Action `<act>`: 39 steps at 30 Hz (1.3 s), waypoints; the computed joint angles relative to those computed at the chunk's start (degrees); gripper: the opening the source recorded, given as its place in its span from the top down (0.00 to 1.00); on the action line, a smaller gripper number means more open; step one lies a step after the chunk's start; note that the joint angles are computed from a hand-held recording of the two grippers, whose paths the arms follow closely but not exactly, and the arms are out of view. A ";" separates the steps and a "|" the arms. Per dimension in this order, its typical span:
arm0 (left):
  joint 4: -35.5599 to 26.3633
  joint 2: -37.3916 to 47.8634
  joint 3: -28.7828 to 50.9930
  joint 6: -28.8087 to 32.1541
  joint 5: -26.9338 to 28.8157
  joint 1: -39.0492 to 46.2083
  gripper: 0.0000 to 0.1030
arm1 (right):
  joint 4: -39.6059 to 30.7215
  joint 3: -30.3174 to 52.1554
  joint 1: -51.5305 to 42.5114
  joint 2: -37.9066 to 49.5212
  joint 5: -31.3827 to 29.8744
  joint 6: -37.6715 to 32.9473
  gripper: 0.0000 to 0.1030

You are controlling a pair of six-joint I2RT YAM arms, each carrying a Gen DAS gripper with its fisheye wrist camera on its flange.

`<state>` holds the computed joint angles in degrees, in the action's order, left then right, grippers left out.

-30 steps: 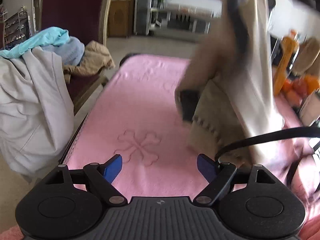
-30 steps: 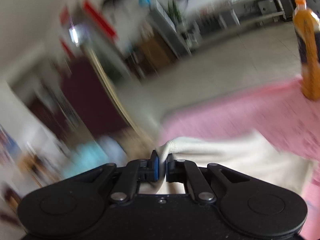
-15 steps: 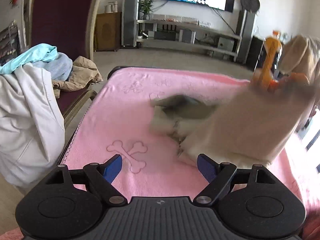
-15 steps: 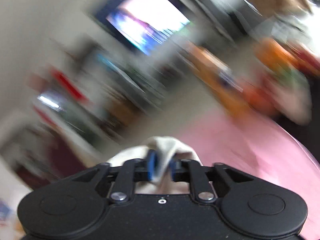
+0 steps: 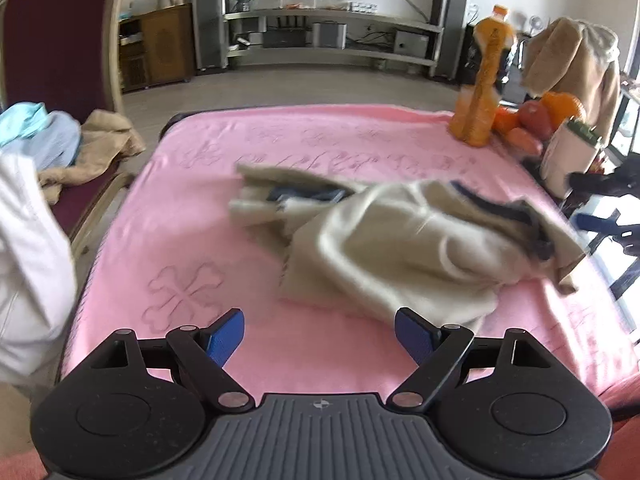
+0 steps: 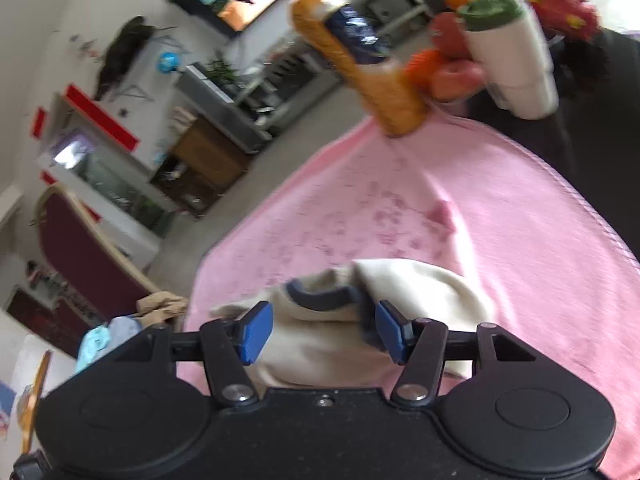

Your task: Fold clothes

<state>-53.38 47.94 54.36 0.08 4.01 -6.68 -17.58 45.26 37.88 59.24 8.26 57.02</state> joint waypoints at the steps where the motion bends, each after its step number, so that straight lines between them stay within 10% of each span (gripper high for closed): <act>1: -0.04 1.09 1.29 -0.73 0.34 -0.65 0.20 | 1.21 0.99 -0.43 2.03 -1.02 -1.50 0.46; 21: 8.23 17.15 2.81 -3.88 8.42 7.43 0.27 | 1.40 27.81 -6.14 41.53 -13.39 -24.43 0.44; 23: 8.40 16.92 2.39 -3.97 8.60 7.53 0.27 | 2.22 27.08 -5.78 41.51 -13.36 -25.74 0.83; 30: 5.20 13.96 2.42 -3.85 11.36 11.96 0.27 | 8.93 14.55 2.20 22.59 -0.42 -25.92 0.86; 39: -3.97 6.68 -1.05 0.31 22.12 22.82 0.29 | -6.71 7.77 35.27 10.22 27.48 -27.79 0.86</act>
<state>-57.34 54.62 53.31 0.40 26.13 16.14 -24.29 53.03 73.15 69.46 35.73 29.23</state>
